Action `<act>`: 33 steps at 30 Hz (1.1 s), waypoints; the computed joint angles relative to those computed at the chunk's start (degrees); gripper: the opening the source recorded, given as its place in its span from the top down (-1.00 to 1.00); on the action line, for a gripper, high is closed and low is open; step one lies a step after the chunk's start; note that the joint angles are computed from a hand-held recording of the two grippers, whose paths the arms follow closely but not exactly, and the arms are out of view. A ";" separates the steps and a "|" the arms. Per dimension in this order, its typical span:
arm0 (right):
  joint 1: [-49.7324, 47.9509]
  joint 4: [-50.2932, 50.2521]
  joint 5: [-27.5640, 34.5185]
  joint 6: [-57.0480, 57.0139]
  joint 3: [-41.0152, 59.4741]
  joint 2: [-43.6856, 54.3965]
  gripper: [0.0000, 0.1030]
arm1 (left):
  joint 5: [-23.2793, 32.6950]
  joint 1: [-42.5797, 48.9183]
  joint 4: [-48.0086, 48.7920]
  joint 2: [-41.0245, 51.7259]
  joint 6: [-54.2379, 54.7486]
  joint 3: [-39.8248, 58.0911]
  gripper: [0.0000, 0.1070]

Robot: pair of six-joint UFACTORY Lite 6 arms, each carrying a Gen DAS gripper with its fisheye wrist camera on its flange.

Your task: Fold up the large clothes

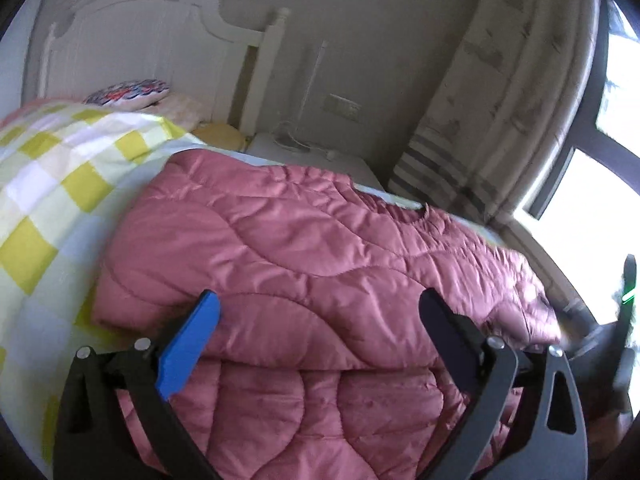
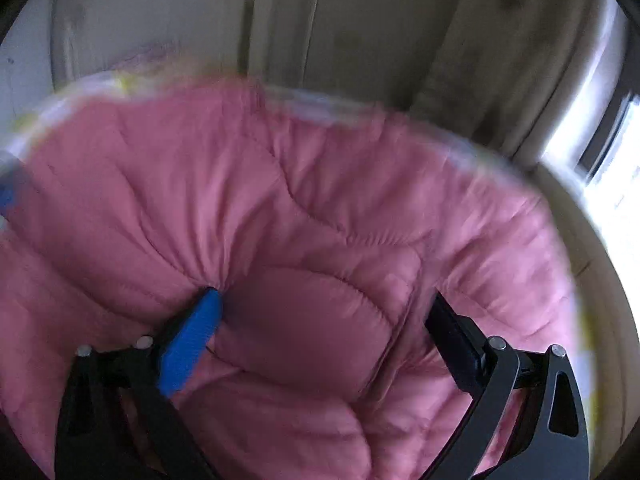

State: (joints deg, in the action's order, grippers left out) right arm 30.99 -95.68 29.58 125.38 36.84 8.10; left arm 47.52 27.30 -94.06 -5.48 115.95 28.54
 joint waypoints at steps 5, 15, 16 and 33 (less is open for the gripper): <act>-5.25 -6.22 -5.32 6.31 -2.97 -3.86 -0.90 | 0.67 0.38 1.70 2.43 -7.99 3.96 -0.87; -5.98 -10.79 -5.39 10.16 -4.05 -3.39 -0.91 | -32.81 -24.05 27.91 22.33 -36.76 28.03 -0.89; -6.07 -11.26 -5.47 10.63 -4.12 -3.37 -0.91 | -35.72 -25.75 27.20 20.28 -34.51 26.00 -0.89; -7.34 -14.08 -6.98 12.68 -4.46 -4.00 -0.91 | -21.11 -23.85 66.21 39.87 -78.55 62.48 -0.88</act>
State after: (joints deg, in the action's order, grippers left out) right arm 23.65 -109.76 22.60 138.06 32.38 4.10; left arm 26.41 3.45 -27.85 34.39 37.40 91.03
